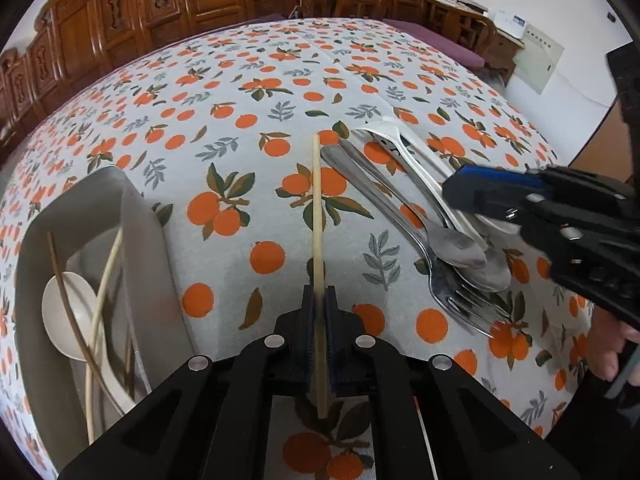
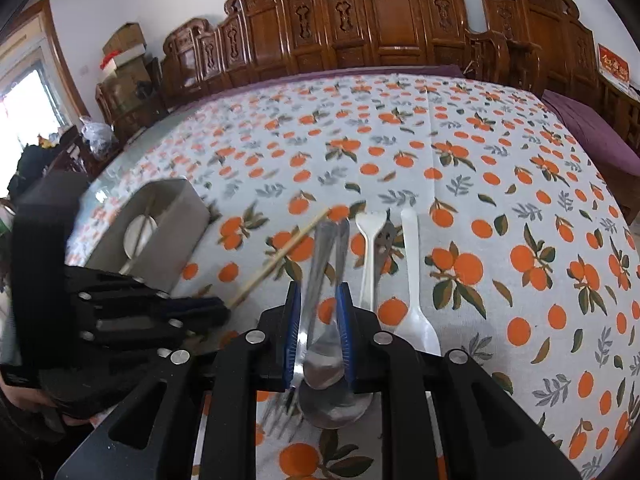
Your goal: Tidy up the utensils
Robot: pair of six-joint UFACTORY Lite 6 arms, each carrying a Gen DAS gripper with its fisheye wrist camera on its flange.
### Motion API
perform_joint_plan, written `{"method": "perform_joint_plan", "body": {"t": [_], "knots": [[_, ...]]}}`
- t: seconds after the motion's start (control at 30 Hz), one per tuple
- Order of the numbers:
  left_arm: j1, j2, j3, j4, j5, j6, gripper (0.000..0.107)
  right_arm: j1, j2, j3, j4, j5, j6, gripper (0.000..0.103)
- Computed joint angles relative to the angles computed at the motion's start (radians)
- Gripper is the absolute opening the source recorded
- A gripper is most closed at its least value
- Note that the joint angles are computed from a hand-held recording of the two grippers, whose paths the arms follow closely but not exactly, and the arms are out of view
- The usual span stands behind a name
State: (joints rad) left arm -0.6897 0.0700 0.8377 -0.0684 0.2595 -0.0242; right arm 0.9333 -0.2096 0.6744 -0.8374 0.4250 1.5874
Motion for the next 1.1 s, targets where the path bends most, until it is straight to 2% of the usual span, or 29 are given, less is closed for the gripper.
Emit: {"method": "perform_joint_plan", "body": {"t": [0.17,0.33,0.4,0.5,0.7,0.93,1.1], "knots": [[0.037,-0.094,-0.050,-0.174,0.013,0.184,0.004,0.027,0.005,-0.013,0.016,0.005,-0.013,0.020],[0.054,-0.203,-0.091,-0.226,0.036,0.247,0.004,0.082,0.052,0.013,0.020,0.034,-0.020,0.021],[0.064,-0.250,-0.105,-0.255,0.053,0.278,0.004,0.099,0.068,0.024,0.031,0.049,-0.029,0.033],[0.078,-0.308,-0.127,-0.286,0.072,0.313,0.004,0.120,0.076,0.028,0.035,0.078,-0.030,0.038],[0.093,-0.392,-0.155,-0.294,0.098,0.322,0.004,0.129,0.104,0.033,0.055,0.080,-0.055,0.038],[0.107,-0.402,-0.160,-0.319,0.101,0.350,0.004,0.092,0.085,0.005,0.069,0.037,-0.053,0.037],[0.100,-0.401,-0.160,-0.317,0.101,0.349,0.004,0.041,0.028,-0.048,0.101,-0.014,-0.066,0.023]]}}
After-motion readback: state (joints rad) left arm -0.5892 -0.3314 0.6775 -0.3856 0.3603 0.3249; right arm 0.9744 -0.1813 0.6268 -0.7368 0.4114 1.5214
